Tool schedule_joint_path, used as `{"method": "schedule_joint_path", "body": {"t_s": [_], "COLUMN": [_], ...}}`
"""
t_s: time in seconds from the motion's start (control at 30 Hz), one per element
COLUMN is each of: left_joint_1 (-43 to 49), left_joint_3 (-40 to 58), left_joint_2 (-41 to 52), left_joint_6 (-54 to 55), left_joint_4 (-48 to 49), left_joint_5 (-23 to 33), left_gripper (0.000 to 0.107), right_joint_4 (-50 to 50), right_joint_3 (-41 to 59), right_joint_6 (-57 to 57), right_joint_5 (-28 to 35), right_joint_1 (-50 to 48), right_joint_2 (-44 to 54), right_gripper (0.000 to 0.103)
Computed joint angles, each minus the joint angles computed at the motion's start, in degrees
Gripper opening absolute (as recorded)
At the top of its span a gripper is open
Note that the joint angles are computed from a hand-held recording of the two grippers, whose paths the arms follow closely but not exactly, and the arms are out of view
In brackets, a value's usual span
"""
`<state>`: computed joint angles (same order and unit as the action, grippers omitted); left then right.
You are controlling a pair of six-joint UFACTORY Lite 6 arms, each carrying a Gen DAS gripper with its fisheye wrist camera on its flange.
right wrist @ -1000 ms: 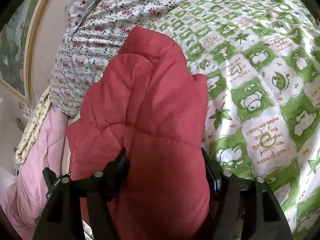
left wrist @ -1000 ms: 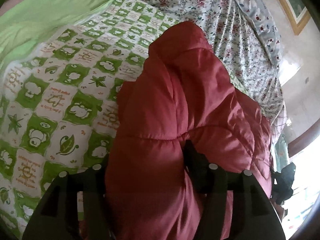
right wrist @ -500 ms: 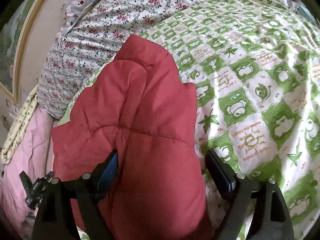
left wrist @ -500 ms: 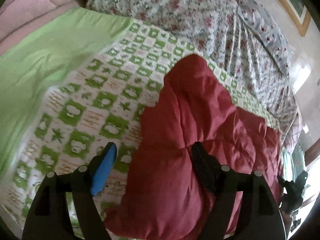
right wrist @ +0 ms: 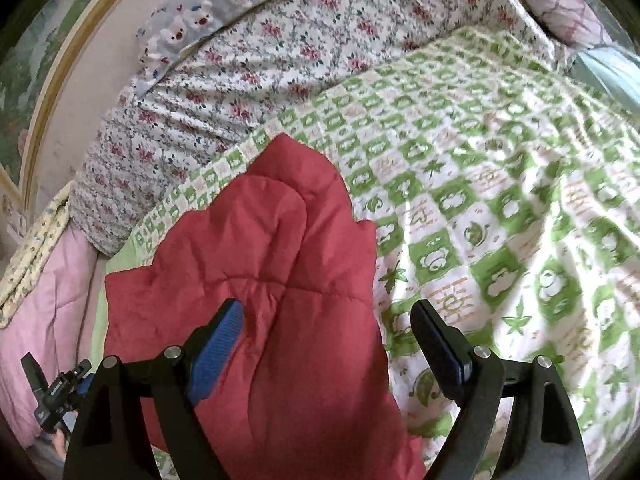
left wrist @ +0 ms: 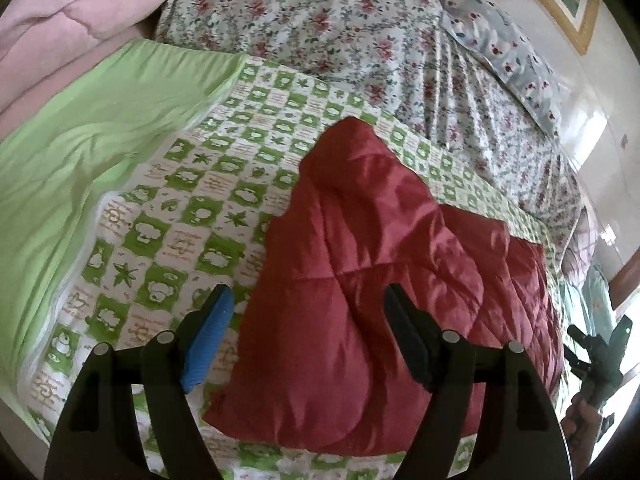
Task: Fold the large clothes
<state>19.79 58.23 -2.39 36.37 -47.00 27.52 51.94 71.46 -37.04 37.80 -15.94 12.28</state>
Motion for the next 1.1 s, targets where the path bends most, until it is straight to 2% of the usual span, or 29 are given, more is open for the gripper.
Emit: {"method": "schedule_joint_path", "body": {"t_s": [0.17, 0.37, 0.57, 0.7, 0.9, 1.03, 1.1], "left_joint_1": [-3.7, -12.4, -22.6, -26.0, -28.3, -25.6, -24.5], "left_joint_3": [-1.1, -2.9, -4.7, -4.7, -2.3, 1.9, 4.7], "left_joint_2": [-2.1, -5.0, -7.6, -7.3, -1.8, 4.2, 7.8], "left_joint_6": [-4.2, -14.0, -23.7, -25.7, -35.2, -30.6, -32.0], "left_joint_4": [4.8, 16.6, 28.2, 31.2, 41.0, 35.6, 35.8], "left_joint_5": [-0.7, -3.4, -5.6, -6.3, -7.9, -8.0, -7.7], "left_gripper": [0.077, 0.077, 0.077, 0.077, 0.077, 0.078, 0.081], "right_joint_4": [-2.2, -12.0, -20.2, -24.3, -29.6, -33.8, -35.1], "right_joint_3": [-1.8, -3.3, -4.2, -4.6, -2.3, 2.3, 5.6], "right_joint_6": [1.3, 7.1, 12.1, 15.0, 18.7, 22.4, 23.8], "right_joint_5": [-0.6, -4.0, -7.4, -9.2, -11.1, -11.2, -10.8], "right_joint_1": [2.5, 11.6, 20.8, 25.2, 28.9, 29.2, 28.6], "right_joint_2": [-3.9, -8.3, -9.1, -8.2, -4.1, 1.3, 4.7], "right_gripper": [0.088, 0.088, 0.088, 0.088, 0.088, 0.090, 0.091]}}
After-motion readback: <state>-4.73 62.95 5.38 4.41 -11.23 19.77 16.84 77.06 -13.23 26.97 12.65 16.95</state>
